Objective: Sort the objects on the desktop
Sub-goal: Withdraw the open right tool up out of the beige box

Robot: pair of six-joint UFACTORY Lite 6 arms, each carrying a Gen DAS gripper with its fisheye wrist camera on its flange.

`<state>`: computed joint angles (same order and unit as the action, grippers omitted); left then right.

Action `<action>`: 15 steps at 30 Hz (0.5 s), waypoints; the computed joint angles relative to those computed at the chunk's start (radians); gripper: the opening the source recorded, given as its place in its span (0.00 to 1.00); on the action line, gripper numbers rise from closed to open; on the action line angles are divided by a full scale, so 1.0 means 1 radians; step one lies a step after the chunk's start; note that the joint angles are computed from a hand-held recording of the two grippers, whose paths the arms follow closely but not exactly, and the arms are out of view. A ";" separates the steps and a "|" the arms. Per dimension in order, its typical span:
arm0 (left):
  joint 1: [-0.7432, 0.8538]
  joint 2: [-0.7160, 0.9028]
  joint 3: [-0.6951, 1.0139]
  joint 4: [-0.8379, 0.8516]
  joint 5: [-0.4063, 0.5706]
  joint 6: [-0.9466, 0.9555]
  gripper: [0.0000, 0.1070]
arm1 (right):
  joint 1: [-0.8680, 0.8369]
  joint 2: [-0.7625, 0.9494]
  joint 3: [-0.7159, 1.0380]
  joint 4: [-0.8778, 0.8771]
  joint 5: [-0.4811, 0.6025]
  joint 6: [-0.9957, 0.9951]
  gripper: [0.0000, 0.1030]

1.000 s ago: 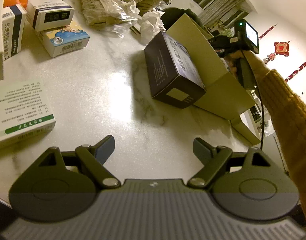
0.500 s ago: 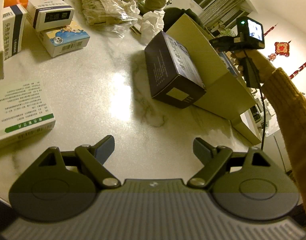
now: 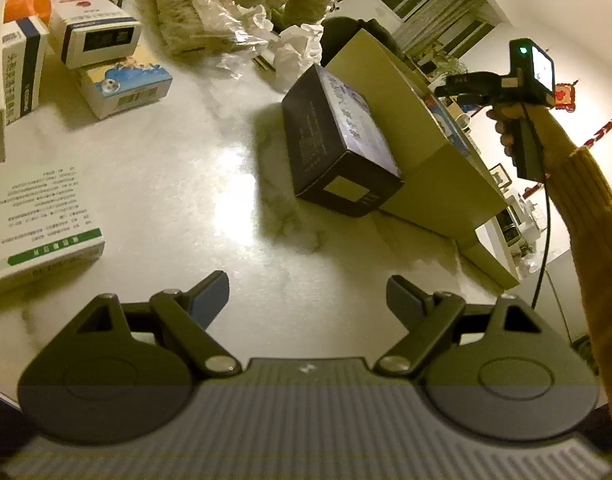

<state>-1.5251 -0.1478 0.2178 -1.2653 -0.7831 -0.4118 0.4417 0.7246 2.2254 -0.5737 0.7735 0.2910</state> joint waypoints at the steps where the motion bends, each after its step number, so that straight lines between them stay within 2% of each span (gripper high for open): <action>1: 0.000 0.004 0.005 0.001 0.001 0.002 0.81 | -0.008 -0.024 -0.024 0.009 -0.005 -0.006 0.50; 8: -0.014 0.026 0.041 -0.024 -0.002 0.038 0.81 | -0.069 -0.194 -0.239 0.080 -0.057 -0.034 0.53; 15: -0.033 0.036 0.071 -0.076 -0.006 0.086 0.81 | -0.107 -0.376 -0.503 0.169 -0.161 -0.050 0.56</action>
